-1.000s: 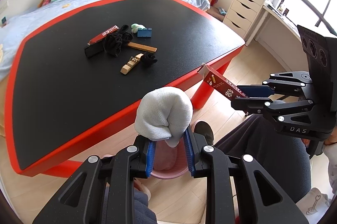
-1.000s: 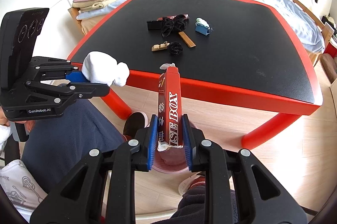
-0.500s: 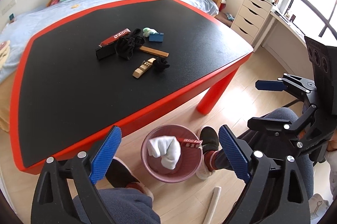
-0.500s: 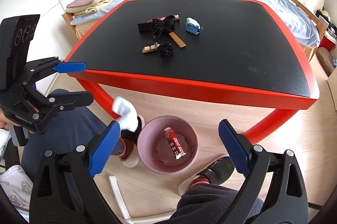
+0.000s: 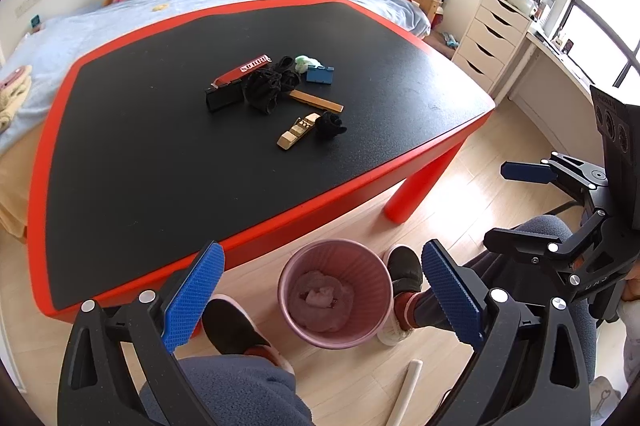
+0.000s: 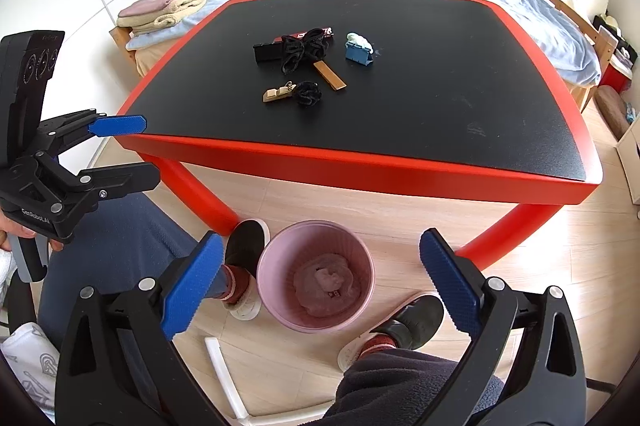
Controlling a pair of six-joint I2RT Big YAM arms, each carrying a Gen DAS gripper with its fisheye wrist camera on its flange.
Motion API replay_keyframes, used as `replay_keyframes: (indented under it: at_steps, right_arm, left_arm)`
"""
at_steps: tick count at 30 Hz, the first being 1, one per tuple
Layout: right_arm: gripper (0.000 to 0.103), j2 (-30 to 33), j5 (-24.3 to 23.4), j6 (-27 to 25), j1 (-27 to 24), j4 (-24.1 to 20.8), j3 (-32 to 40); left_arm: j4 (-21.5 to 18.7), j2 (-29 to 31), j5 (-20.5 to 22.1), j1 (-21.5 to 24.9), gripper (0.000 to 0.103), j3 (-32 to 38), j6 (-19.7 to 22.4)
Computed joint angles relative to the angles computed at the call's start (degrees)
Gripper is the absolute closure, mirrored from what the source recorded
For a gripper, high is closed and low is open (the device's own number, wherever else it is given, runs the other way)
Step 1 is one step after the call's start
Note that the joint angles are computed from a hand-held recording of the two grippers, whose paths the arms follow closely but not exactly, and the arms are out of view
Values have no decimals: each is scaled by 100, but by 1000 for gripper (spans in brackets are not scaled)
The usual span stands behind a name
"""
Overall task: Collect trash
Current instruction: 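Lift both open tools away from the bin toward the table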
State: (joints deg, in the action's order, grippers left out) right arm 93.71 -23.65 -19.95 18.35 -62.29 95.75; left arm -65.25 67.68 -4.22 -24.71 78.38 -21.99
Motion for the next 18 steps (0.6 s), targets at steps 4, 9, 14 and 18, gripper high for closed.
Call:
replay_keyframes:
  at_steps: [4, 9, 14, 18]
  right_arm:
    - [6, 9, -3, 19, 17, -7, 29]
    - [6, 62, -40, 15, 48, -45, 143]
    - [6, 171, -71, 5, 84, -116, 356]
    - [6, 307, -61, -39, 135, -171, 607]
  left_arm:
    - [-21, -8, 11, 36, 8, 0, -50]
    - [-21, -5, 33, 120, 8, 36, -46]
    - [-8, 25, 62, 277, 8, 104, 22]
    - [14, 82, 73, 469, 8, 194, 125]
